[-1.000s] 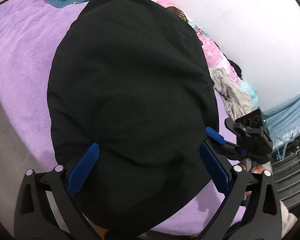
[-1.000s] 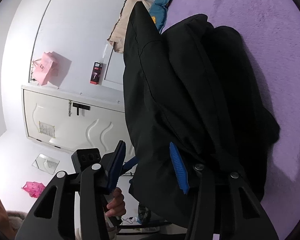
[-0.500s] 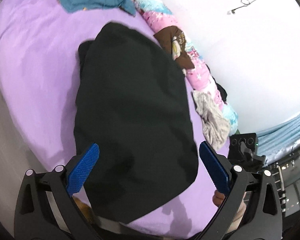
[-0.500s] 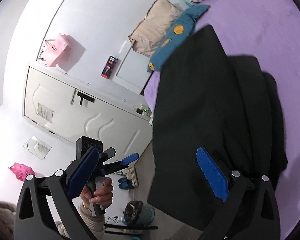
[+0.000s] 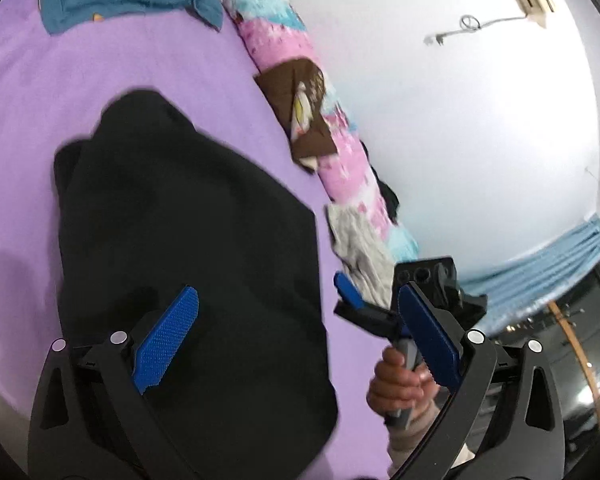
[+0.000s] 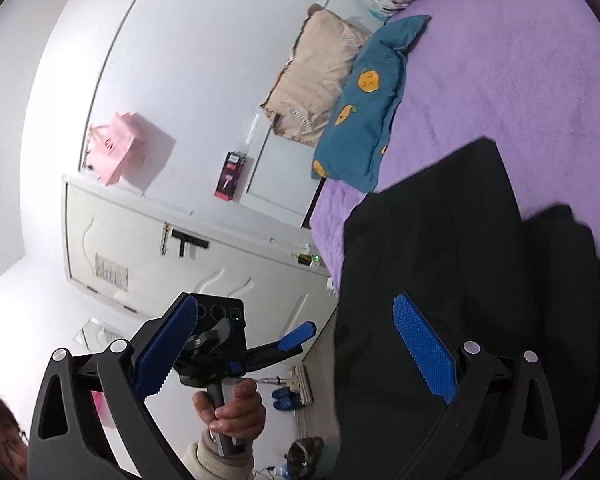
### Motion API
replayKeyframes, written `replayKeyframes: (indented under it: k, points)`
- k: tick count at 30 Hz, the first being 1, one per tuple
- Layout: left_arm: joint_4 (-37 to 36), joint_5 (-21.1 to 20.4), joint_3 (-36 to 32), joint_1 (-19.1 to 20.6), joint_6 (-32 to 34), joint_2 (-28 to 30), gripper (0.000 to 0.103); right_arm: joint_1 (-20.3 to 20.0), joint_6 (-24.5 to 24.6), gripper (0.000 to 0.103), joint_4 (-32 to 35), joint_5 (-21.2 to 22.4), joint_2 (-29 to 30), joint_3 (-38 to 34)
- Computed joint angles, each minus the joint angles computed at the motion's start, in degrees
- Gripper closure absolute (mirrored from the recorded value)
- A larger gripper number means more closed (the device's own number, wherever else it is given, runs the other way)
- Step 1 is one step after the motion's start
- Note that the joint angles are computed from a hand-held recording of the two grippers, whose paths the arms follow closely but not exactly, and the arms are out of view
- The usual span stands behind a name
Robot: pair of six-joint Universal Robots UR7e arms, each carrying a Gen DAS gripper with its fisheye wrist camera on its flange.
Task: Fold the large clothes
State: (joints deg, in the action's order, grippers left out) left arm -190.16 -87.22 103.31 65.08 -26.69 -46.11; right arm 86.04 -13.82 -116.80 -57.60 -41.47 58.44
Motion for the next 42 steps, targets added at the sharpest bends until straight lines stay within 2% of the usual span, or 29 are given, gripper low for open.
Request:
replayKeyframes:
  k: [4, 7, 10, 13, 17, 19, 21, 23, 24, 27, 29, 31, 35, 38, 42]
  points:
    - [2.1, -1.4, -4.1, 3.1, -1.8, 2.3, 0.007, -0.6, 2.1, 0.006, 0.1, -2.4, 4.8, -5.2]
    - [3.0, -3.6, -6.3, 5.5, -2.8, 4.3, 0.007, -1.6, 3.8, 0.006, -1.7, -5.2, 6.3, -5.6]
    - [3.6, -5.4, -7.9, 7.3, -3.1, 6.1, 0.007, -2.9, 5.9, 0.006, -3.4, -6.2, 7.1, -5.4]
    - [4.1, -4.7, -8.0, 7.1, -1.1, 6.3, 0.007, -3.4, 7.3, 0.007, -4.6, -6.4, 7.5, -5.2]
    - [5.6, -2.3, -7.9, 5.8, -1.9, 5.4, 0.007, -3.0, 6.5, 0.006, -3.6, -7.1, 7.1, -5.4]
    - [6.2, 2.0, -6.3, 4.0, -2.2, 3.6, 0.007, -2.6, 6.4, 0.006, -4.1, -6.9, 6.0, -4.3]
    - [7.6, 9.5, -3.6, 0.4, 0.7, 1.2, 0.007, -2.2, 5.8, 0.006, -4.8, -6.1, 3.8, -1.8]
    - [6.3, 16.2, -0.4, -3.1, 3.1, -0.4, 0.007, -1.1, 2.8, 0.006, -4.5, -7.2, 0.6, 1.7]
    - [6.8, 21.4, 1.5, -5.6, 3.1, -1.4, 0.007, -0.7, 1.4, 0.006, -4.6, -7.8, -0.9, 3.5]
    - [8.3, 31.8, 6.1, -11.4, 0.5, -3.7, 0.007, 1.0, -2.7, 0.006, -5.7, -10.5, -7.2, 11.2]
    - [9.9, 36.6, 8.7, -14.7, -2.9, -5.0, 0.007, 1.8, -3.5, 0.006, -8.2, -12.0, -12.3, 18.0]
    - [9.9, 39.2, 11.6, -18.4, -6.4, -6.6, 0.006, 2.9, -4.1, 0.006, -11.4, -14.5, -17.4, 24.8]
    - [15.7, 47.2, 15.0, -27.2, -14.1, -9.1, 0.006, 5.6, -7.3, 0.006, -14.3, -18.8, -26.3, 35.0]
    - [25.7, 52.2, 17.1, -34.9, -23.9, -11.9, 0.006, 8.1, -6.9, 0.006, -18.9, -23.2, -32.9, 41.8]
    - [39.1, 55.3, 17.6, -41.9, -34.3, -14.8, 0.006, 11.1, -5.3, 0.006, -22.8, -27.5, -40.6, 48.6]
